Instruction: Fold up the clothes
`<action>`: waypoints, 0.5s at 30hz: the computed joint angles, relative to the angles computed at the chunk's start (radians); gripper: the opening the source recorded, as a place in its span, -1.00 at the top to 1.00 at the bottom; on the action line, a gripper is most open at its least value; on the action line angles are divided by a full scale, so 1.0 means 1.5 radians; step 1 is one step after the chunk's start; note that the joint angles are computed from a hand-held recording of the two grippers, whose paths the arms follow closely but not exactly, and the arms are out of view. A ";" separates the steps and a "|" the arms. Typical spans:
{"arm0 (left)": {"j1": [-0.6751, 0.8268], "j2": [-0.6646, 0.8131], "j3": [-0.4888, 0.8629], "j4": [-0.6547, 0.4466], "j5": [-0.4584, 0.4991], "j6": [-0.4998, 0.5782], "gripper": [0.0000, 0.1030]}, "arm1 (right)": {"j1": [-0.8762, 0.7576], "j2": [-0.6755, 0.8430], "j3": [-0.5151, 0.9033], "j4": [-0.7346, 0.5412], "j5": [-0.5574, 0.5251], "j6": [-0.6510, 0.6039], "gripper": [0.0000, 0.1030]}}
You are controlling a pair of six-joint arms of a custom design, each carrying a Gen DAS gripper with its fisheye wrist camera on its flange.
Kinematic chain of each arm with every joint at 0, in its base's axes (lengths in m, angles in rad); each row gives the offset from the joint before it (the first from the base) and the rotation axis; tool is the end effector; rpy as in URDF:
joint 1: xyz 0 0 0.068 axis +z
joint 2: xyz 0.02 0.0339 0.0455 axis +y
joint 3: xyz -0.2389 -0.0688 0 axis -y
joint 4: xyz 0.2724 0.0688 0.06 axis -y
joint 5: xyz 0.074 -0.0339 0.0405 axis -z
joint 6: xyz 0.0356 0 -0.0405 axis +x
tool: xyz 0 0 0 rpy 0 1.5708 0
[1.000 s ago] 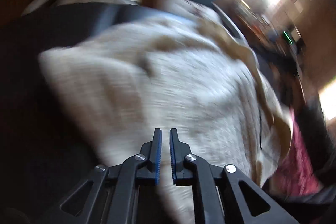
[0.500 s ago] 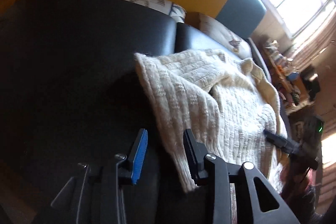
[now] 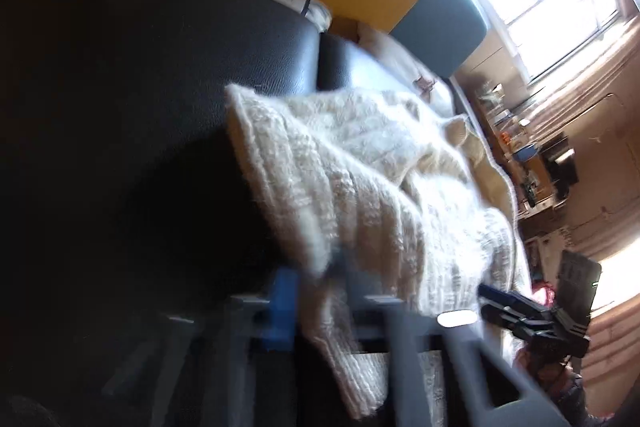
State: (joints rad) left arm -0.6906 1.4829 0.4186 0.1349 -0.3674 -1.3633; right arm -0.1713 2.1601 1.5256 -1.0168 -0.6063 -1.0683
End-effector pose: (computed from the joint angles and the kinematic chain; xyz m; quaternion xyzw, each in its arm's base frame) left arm 0.1992 -0.1480 0.0565 -0.3623 0.8618 -0.1755 0.3087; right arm 0.3970 -0.0481 0.0960 -0.4027 0.8645 0.2651 0.1420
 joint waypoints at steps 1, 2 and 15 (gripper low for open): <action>-0.013 -0.011 0.005 -0.024 -0.019 -0.004 0.92 | 0.004 -0.003 -0.001 0.001 -0.002 0.001 -0.43; -0.028 -0.035 0.009 -0.064 -0.039 -0.011 0.93 | 0.009 -0.008 -0.004 0.003 -0.002 0.002 -0.43; 0.193 -0.305 -0.023 -0.570 -0.004 0.173 0.93 | 0.083 -0.068 -0.120 0.073 0.033 0.022 -0.66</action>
State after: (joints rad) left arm -0.4013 1.0260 0.3848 -0.7195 -0.3741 -1.1033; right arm -0.0461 2.0583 1.3453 -0.9070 -0.5561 -1.0355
